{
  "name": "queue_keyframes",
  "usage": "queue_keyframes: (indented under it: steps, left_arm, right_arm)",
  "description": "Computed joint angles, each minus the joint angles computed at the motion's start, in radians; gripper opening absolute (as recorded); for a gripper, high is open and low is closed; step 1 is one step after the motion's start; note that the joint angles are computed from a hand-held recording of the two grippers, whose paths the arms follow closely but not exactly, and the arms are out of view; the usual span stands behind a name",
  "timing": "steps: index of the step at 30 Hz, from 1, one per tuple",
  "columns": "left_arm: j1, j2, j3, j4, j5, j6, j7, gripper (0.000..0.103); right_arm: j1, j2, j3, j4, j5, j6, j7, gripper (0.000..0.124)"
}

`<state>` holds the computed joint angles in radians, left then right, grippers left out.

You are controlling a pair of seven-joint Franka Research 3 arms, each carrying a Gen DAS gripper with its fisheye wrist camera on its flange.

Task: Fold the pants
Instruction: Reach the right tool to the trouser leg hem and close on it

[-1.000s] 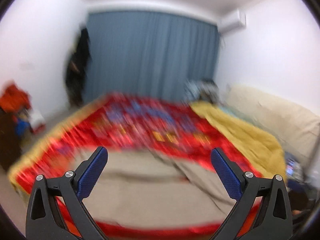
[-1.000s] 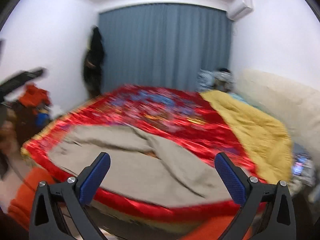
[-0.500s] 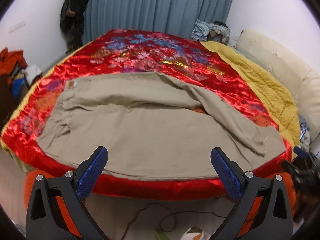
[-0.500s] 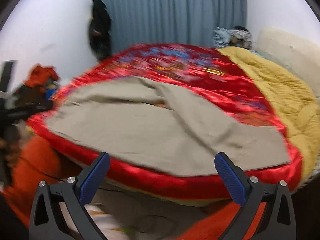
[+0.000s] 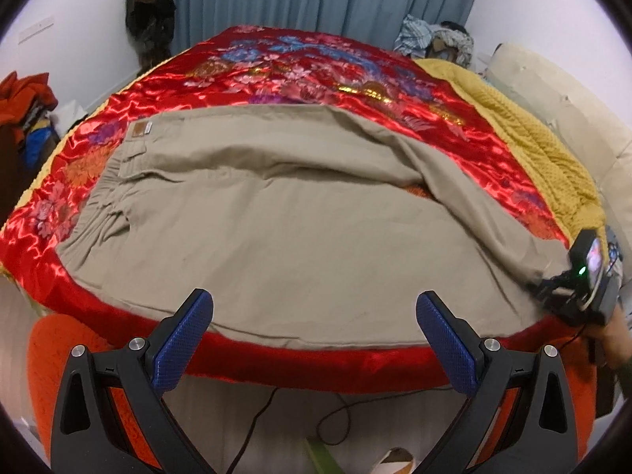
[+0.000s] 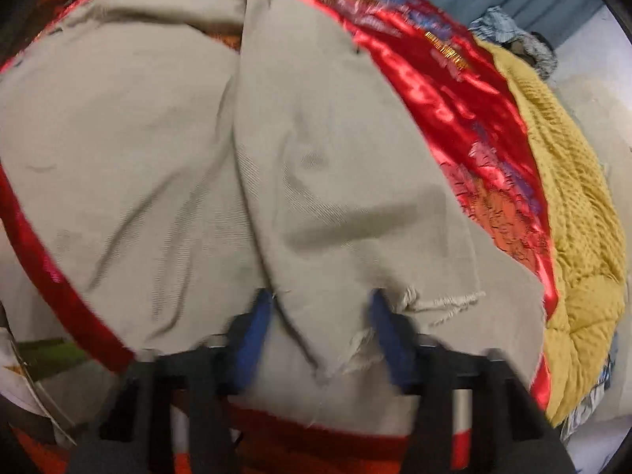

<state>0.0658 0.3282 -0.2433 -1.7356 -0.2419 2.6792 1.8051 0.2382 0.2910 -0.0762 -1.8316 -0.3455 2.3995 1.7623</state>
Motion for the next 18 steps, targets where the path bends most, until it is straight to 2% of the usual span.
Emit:
queue_keyframes:
  steps: [1, 5, 7, 10, 14, 18]
  left_arm:
    - [-0.001, 0.000, 0.003, -0.003, 0.003, 0.000, -0.004, 0.103]
    - [-0.001, 0.007, 0.008, -0.007, 0.013, -0.015, -0.018, 0.103]
    - [-0.001, 0.011, 0.008, -0.005, 0.016, -0.026, -0.022, 0.103]
    - [-0.005, 0.014, 0.007, -0.003, 0.023, -0.035, -0.027, 0.103]
    - [-0.009, 0.016, 0.002, -0.002, 0.024, -0.020, -0.017, 0.103]
    - [-0.027, 0.044, 0.012, 0.026, 0.069, -0.040, -0.032, 0.103]
  right_arm:
    - [0.004, -0.009, -0.007, 0.001, -0.018, 0.006, 0.015, 0.003]
    - [0.022, -0.086, -0.040, -0.003, -0.158, 0.065, 0.172, 0.003]
    - [0.013, -0.109, -0.032, 0.015, -0.203, 0.068, 0.217, 0.003]
    - [0.004, -0.125, 0.026, 0.038, -0.156, 0.016, 0.068, 0.003]
    - [0.018, -0.150, 0.104, 0.008, 0.023, -0.071, -0.225, 0.003]
    - [0.044, -0.166, 0.124, -0.031, 0.085, -0.076, -0.345, 0.003]
